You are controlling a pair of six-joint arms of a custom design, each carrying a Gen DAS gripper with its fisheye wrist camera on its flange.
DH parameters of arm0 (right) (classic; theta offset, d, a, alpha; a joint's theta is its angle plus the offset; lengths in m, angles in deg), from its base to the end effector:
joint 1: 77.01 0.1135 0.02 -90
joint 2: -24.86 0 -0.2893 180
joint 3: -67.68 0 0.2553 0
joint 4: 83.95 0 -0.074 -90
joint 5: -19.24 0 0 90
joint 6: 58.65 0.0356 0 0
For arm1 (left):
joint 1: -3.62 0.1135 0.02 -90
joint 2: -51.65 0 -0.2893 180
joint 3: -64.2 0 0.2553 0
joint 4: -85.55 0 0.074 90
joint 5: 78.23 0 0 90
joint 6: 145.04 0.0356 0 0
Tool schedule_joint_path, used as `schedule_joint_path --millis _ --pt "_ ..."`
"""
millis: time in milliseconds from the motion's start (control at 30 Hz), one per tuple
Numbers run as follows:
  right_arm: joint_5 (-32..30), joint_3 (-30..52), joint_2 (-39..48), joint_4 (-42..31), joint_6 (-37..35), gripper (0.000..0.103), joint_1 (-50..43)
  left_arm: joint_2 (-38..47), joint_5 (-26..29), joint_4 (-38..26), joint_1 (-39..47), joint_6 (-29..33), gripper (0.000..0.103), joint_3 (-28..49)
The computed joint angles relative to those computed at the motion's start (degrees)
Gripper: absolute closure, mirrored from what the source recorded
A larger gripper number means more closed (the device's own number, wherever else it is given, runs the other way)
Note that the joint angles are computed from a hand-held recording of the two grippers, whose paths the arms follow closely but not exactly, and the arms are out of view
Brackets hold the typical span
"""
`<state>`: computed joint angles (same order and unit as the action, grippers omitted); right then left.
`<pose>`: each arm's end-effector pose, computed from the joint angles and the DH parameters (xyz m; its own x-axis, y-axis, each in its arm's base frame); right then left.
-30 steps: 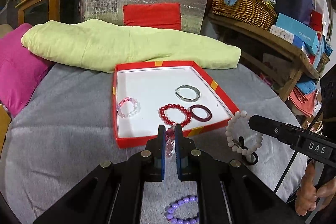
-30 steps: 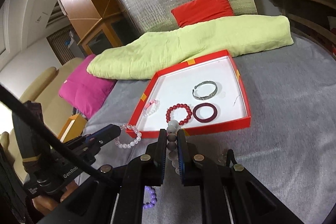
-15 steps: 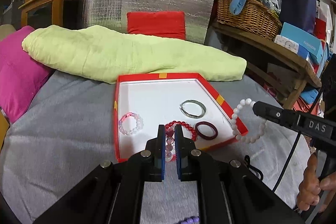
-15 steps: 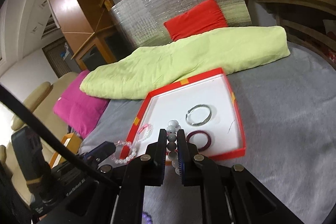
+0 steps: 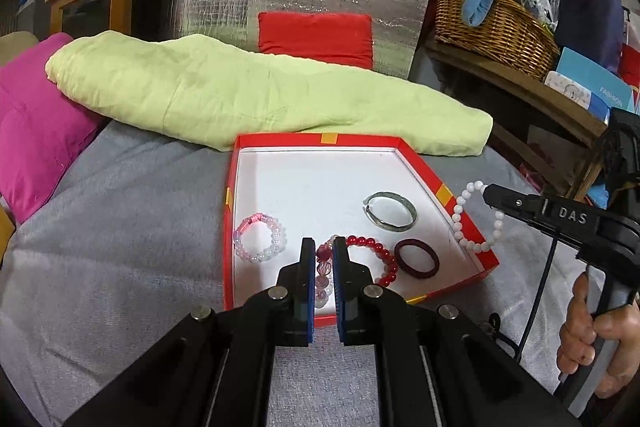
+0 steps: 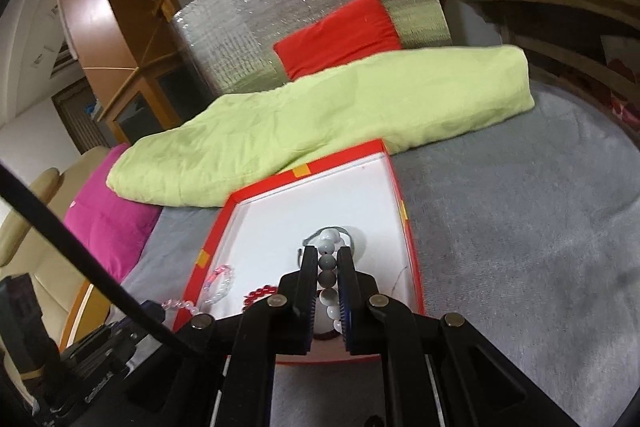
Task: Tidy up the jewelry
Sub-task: 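Carry both bracelets over the red box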
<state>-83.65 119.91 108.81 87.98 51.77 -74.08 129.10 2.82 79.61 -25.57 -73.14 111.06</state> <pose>0.2894 0.0228 0.1974 -0.6761 0.3059 -0.6703 0.0159 0.9156 0.4019 0.2337 -0.1242 0.2010 -0.6097 -0.0109 -0.7926 0.1928 0.9678 -0.1616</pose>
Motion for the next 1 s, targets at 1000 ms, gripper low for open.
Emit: schedule_joint_path --millis 1000 --pt "-4.1 0.3 3.7 1.9 3.5 0.092 -1.4 4.0 -3.1 -1.2 -1.9 -1.3 0.095 2.1"
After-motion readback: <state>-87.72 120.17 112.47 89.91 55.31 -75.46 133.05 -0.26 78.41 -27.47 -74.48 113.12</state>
